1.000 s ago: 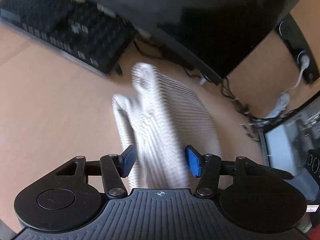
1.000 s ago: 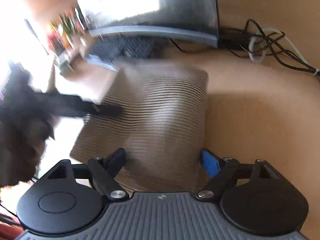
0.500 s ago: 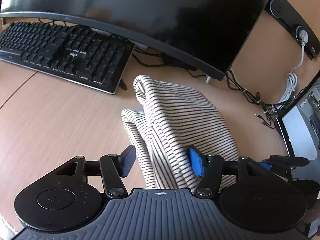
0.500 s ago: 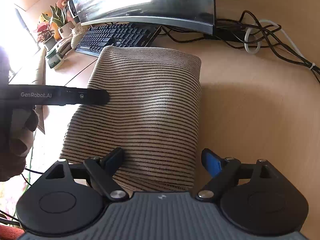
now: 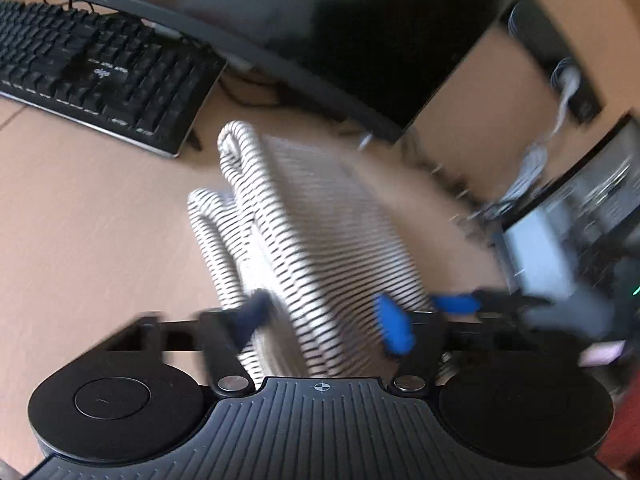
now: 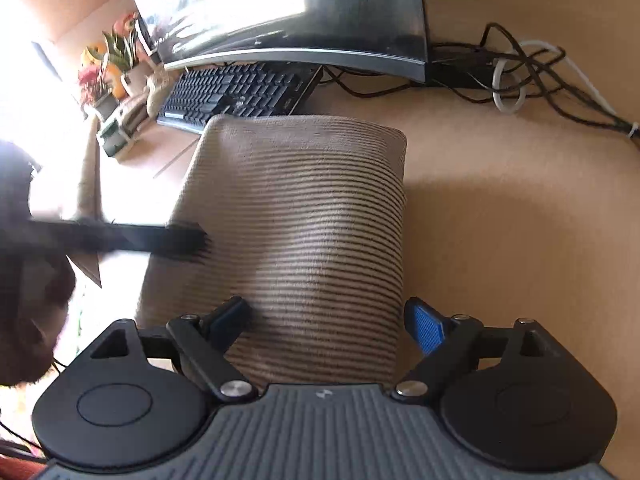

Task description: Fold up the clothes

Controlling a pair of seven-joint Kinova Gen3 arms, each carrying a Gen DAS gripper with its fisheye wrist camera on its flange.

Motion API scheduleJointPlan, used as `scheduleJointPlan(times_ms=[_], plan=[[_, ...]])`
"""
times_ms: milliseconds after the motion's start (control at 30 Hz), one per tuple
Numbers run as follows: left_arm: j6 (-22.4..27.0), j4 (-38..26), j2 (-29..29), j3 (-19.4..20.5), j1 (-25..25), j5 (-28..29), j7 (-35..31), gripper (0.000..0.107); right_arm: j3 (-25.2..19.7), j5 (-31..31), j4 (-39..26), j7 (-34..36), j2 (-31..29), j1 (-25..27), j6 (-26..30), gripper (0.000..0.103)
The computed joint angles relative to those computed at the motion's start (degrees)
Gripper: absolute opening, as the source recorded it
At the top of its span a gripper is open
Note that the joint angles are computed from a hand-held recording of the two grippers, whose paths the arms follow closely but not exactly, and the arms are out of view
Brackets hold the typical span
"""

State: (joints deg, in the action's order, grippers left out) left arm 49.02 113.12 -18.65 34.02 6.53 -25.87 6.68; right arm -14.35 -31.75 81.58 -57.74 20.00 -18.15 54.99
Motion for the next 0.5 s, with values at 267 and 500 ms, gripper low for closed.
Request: scheduleJointPlan(times_ms=[267,500], plan=[[1.8,1.7,-2.9,3.0,-3.7,5.0,1.9,0.033,0.3,-1.2,-2.7,-2.9,2.5,0.9,0.3,0.087],[1.3,2.6,-2.8,3.1,-3.7,4.9,1.7,0.052,-1.2,-4.0,-6.2,-5.3,7.8,1.2,3.4,0.091]])
